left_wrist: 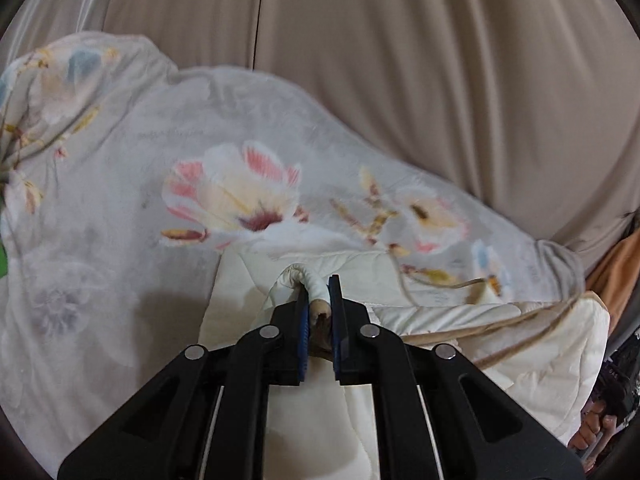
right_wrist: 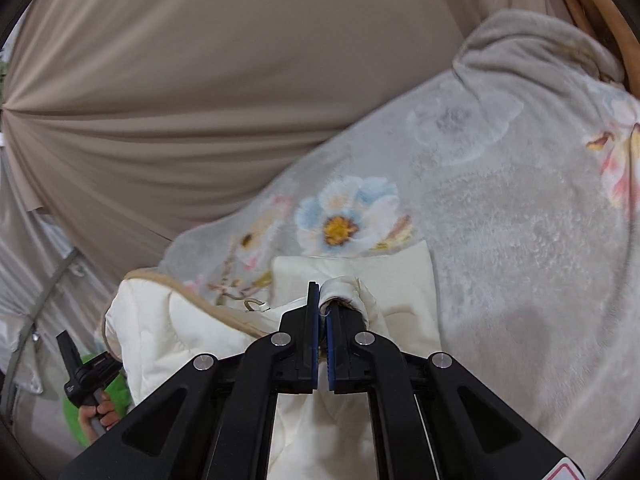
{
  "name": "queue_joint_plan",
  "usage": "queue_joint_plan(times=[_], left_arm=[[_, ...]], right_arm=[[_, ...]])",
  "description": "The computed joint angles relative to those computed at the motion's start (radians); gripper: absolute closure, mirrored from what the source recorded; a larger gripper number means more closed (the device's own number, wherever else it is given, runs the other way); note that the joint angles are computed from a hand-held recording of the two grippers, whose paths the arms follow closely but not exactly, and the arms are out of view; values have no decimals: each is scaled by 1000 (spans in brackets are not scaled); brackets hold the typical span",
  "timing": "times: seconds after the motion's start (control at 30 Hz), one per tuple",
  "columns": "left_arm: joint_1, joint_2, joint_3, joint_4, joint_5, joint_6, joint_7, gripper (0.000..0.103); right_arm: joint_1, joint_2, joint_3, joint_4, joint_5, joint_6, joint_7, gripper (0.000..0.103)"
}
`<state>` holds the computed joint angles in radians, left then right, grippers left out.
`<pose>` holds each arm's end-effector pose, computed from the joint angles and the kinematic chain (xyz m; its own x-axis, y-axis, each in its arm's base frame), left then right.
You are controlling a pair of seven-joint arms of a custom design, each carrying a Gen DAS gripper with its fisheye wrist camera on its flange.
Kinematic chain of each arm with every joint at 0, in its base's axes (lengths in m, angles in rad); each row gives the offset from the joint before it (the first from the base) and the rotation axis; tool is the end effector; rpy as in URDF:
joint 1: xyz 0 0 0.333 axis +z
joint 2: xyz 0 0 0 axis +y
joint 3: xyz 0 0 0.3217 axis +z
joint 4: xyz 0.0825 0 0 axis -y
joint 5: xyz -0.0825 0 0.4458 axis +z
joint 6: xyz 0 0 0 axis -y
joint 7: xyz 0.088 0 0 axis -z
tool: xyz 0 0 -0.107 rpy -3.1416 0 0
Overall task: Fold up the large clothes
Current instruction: 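Grasp the tan-piped hem with both tools and lift it toward the collar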
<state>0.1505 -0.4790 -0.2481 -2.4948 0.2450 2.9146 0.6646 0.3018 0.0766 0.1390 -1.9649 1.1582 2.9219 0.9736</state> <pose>0.4992 -0.0730 0.5304 0.3619 -0.8585 0.3633 -0.5035 -0.5080 -0.6988 0.6249 0.2293 0.4850 0.2319 -0.8067 -0.5435 -0.7110 0.2407 -0.6607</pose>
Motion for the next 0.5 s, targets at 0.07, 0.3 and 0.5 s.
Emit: queue_joint_plan(times=[0.07,0.3,0.5], left_arm=[[6,63,0,31,5,-20,5,95],[-3,163,15,55,56,2,-19,91],[-122,79,132,-22,-99,92,106,79]], right_arm=[[15,78,-17,47,-187,13,161,100],[4,191,-4,101,-474,31,361,100],[-207,80,190,44,32,-60,-20,84]])
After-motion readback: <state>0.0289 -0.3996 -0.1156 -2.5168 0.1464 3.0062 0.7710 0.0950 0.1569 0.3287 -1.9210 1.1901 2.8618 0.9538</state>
